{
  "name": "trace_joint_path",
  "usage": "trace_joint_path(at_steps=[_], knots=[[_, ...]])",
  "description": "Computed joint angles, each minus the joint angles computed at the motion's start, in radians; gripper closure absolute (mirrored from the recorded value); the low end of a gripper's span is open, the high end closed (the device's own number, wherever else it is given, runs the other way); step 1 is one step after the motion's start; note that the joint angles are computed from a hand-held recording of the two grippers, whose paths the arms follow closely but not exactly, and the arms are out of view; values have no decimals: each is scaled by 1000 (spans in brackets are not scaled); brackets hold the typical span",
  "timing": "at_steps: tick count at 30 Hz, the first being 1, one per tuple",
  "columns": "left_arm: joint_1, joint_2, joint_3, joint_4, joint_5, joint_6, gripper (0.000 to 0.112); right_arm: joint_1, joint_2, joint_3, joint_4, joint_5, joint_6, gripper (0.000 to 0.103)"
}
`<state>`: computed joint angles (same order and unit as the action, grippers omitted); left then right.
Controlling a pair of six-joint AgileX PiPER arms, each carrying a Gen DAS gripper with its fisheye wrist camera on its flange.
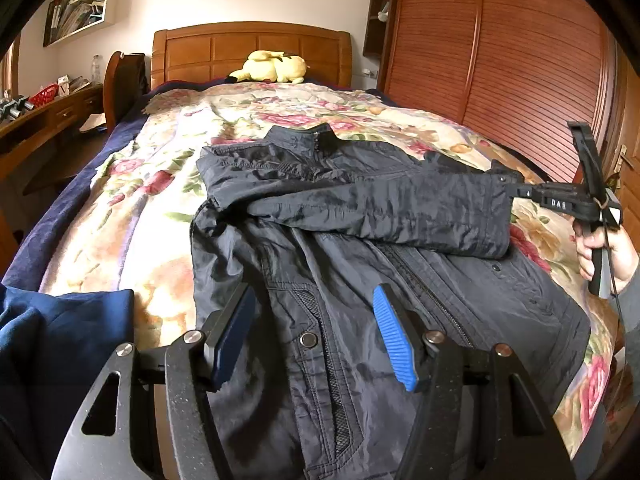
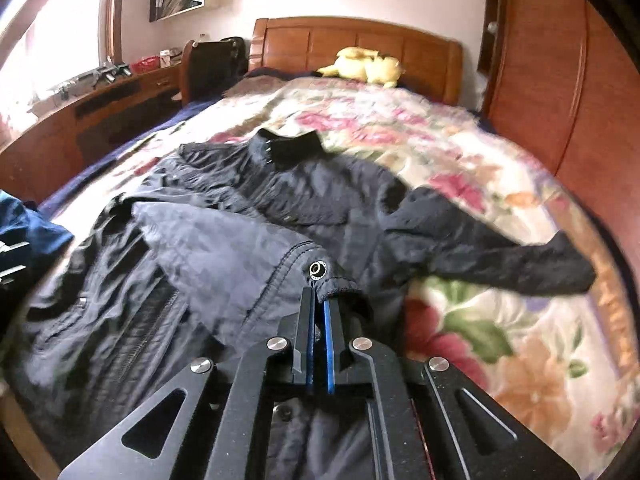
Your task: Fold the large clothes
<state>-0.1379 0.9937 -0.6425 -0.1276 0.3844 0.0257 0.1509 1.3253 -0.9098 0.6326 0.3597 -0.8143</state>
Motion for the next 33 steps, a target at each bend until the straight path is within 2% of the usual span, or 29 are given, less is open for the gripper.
trace_joint_path(at_steps=[1, 3, 4, 6, 7, 8, 16, 18, 20, 25, 29, 33], knots=[[1, -2, -1, 1, 2, 0, 50, 2, -9, 17, 17, 5, -17, 100], [11, -5, -5, -25, 9, 29, 50, -33, -20, 42, 160, 81, -157, 99], [13, -8, -4, -28, 10, 32, 50, -37, -34, 69, 206, 99, -209, 96], [13, -11, -4, -27, 12, 30, 50, -26, -58, 108, 183, 62, -193, 83], [13, -11, -4, -27, 12, 30, 50, -32, -65, 122, 187, 67, -195, 71], [11, -11, -6, -13, 14, 17, 50, -48, -59, 123, 223, 85, -232, 63], [-53, -12, -14, 156, 14, -169, 50, 30, -93, 162, 168, 9, -167, 62], [-62, -10, -17, 181, 15, -196, 50, 77, -37, 146, 118, -17, -132, 62], [-77, -5, -20, 218, 17, -235, 50, 121, 15, 127, 5, -43, -33, 62], [-111, 6, -16, 318, 17, -335, 49, 167, 124, 89, -170, -35, 105, 63], [-122, 15, -15, 350, 11, -372, 50, 144, 119, 115, -61, -29, -26, 63], [-130, 28, -15, 354, 0, -390, 49, 84, 93, 130, 119, 27, -208, 63]])
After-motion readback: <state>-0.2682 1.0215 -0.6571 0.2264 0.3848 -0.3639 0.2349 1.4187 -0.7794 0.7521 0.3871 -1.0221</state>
